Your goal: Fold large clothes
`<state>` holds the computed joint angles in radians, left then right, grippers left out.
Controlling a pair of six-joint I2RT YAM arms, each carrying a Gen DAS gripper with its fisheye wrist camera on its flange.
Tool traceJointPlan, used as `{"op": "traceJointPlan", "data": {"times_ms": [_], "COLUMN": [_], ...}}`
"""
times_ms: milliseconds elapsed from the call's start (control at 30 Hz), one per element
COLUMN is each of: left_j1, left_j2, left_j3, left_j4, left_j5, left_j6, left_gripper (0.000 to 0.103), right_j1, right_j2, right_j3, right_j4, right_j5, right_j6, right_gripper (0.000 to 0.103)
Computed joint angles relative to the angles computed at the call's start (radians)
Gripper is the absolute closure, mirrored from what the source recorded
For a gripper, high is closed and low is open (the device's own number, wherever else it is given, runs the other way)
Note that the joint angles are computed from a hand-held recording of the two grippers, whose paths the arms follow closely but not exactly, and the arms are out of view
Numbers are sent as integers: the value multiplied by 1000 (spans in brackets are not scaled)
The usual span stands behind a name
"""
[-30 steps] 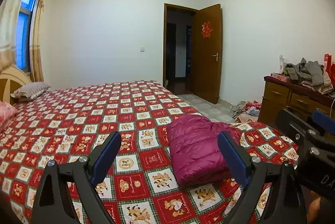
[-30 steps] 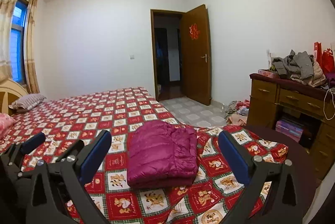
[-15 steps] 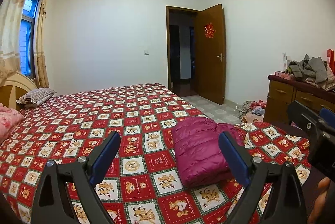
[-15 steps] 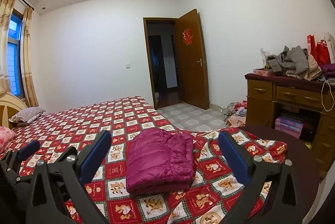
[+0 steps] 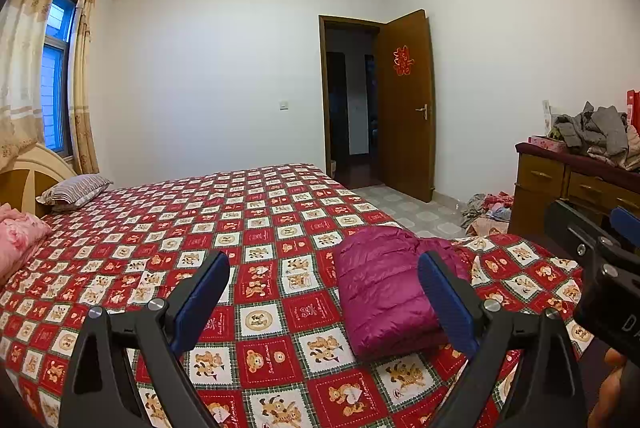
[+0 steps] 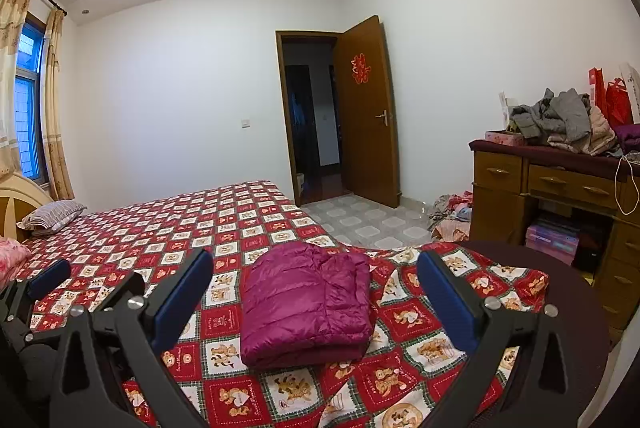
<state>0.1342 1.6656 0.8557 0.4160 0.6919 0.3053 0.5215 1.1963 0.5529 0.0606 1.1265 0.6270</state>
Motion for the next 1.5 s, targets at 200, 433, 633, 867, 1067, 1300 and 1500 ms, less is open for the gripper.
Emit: {"op": "traceJointPlan", "data": {"times_ms": [200,433,633,867,1067,1300,1500], "left_j1": [2,-4,-1,0,-3,-15,-17], "left_j2": [2,-1,2,17,10,2,22], "left_j3": [3,-3,-1,16,-3,-32,20], "left_j4": [-2,7,4,-8,23,79,-16], "left_j5": [1,-20,-21,-26,-50,-86,-62], "left_j6": [-2,7,-6,-15,-16,-19,-7], "left_gripper": [7,7,7,7,7,7,7], "right_j1": [-19,-30,-28,-26,-24,-21,-25], "right_j2": [-2,-10,-17,-22,-18,-21,-26], "right_j3": [-15,-25,-34,-44,-45,-56,-58], "right_j4": [50,65,73,75,72,78,59], "right_j5": [-12,-24,-15,-9,-3,18,19], "right_j6": [-36,-50,-52,-43,-37,-28,-2], "right_gripper": [0,0,0,0,0,0,0]}}
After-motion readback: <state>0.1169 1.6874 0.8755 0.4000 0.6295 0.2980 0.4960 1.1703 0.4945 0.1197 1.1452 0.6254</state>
